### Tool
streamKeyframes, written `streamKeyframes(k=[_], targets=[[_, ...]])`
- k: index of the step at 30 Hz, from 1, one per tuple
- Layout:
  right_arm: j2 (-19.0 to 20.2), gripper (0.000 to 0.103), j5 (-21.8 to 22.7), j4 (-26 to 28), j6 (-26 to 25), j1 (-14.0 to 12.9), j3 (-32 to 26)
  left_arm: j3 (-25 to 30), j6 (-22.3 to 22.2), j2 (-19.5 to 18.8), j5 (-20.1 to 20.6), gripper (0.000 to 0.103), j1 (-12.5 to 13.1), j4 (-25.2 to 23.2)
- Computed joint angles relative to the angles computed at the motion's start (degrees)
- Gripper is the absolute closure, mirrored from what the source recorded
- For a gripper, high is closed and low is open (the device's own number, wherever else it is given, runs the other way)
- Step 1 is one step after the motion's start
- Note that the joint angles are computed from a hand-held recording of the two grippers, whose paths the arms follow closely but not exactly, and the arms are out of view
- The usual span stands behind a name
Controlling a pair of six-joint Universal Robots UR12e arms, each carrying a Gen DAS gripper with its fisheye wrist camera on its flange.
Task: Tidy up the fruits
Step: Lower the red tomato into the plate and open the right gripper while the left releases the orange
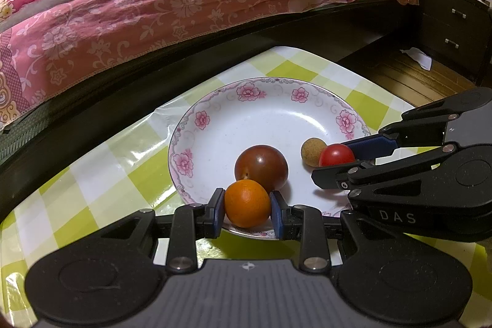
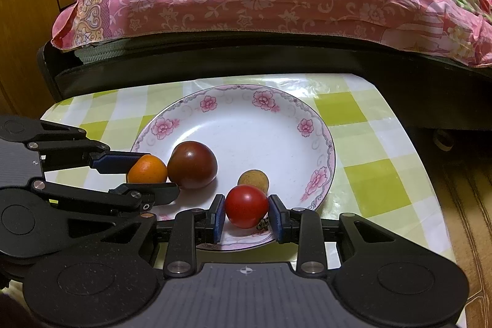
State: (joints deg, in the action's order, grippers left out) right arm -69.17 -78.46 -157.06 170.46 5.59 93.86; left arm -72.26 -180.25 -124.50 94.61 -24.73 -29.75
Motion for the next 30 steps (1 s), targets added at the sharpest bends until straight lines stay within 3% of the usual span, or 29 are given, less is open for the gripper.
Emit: streamKeyframes(k=[30], targets=[[0.3,0.072,-1.0,-0.8,-0.8,0.1,-0.1,0.1,0.3,0.0,0.7,0.064,-0.2,-0.2]])
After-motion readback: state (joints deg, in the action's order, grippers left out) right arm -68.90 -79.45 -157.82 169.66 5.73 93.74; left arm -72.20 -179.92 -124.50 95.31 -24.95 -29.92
